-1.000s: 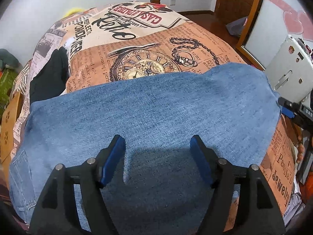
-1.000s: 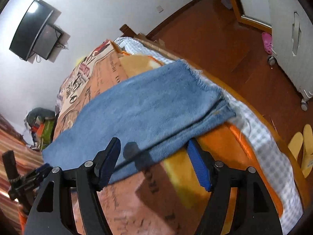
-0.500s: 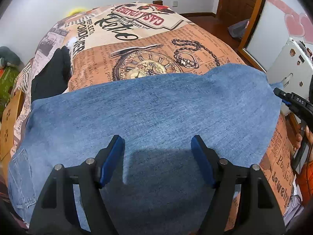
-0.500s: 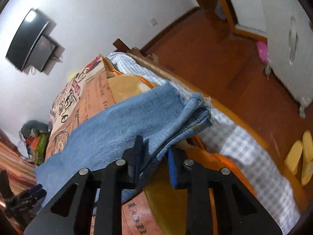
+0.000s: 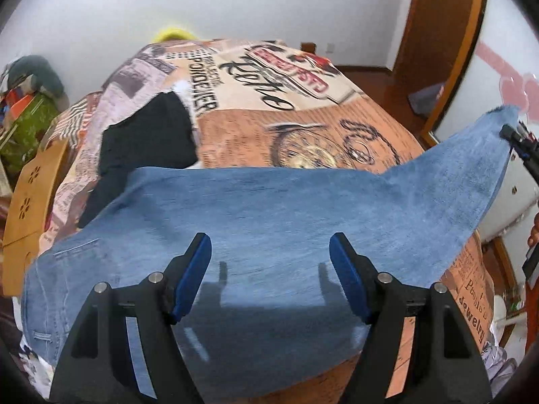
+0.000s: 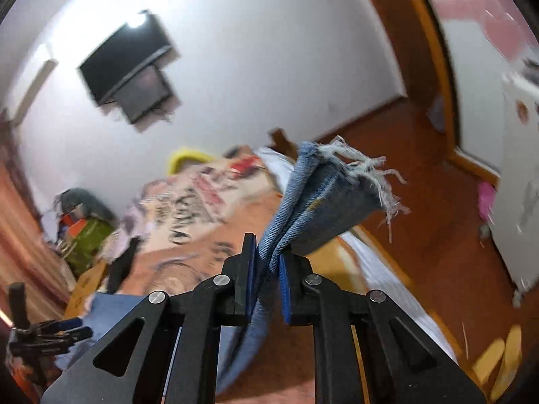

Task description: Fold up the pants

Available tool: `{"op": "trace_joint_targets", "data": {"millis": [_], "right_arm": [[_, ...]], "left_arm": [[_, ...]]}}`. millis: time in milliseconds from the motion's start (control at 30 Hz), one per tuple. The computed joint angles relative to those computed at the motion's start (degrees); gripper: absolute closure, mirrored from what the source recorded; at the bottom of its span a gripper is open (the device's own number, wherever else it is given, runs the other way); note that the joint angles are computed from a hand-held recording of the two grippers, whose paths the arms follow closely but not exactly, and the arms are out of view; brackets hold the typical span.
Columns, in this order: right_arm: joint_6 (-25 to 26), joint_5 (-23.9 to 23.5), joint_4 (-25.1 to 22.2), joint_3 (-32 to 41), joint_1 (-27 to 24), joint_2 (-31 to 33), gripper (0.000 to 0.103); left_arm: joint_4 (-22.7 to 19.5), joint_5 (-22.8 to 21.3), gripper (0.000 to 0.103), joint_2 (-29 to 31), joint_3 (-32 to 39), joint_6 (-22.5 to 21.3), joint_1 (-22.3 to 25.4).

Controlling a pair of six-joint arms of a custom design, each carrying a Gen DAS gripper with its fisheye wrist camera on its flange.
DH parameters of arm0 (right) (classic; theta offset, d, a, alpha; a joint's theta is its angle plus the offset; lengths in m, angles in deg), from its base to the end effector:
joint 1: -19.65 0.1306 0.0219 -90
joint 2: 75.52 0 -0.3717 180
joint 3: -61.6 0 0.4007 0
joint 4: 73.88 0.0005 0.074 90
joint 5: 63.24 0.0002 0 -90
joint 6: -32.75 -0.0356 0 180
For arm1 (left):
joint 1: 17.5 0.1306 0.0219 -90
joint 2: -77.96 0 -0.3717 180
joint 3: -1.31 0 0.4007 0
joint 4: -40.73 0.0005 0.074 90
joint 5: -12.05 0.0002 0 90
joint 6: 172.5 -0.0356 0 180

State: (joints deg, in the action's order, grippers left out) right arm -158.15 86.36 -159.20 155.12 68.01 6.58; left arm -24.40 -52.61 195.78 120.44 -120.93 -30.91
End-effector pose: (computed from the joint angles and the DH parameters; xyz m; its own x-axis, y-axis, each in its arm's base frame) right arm 0.2817 0.2699 0.4896 -0.0946 0.6415 -0.7613 0.6683 0.6077 0.4290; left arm 0.6215 -0.1643 0.3731 -0.4394 0.6823 -0.5843 0.8507 0.5250 -0.0267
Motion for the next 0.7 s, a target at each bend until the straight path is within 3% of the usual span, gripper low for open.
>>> {"op": "trace_joint_targets", "data": {"millis": [200,333,533,700], "right_arm": [[22.57,-0.5,16.36,5.97,-2.29,4.44,0.093],[35.16,-4.18,26.29,8.51,-3.47,7.77,0.093],[48.05,-14.19,33.38,13.56,-5.14,14.6,0.093],[52.89,-23.12,35.61,17.01,-6.21,20.26,0.093]], "left_arm": [[-1.22,2.7,0.031,1.49,2.57,0.44,2.97],[-0.99,3.3,0.031,2.01,3.53,0.32,4.54],[-0.78,4.93,0.031,3.02,5.67,3.06,7.3],[-1.53,5.26,0.031,3.91,7.37,4.7,8.93]]}}
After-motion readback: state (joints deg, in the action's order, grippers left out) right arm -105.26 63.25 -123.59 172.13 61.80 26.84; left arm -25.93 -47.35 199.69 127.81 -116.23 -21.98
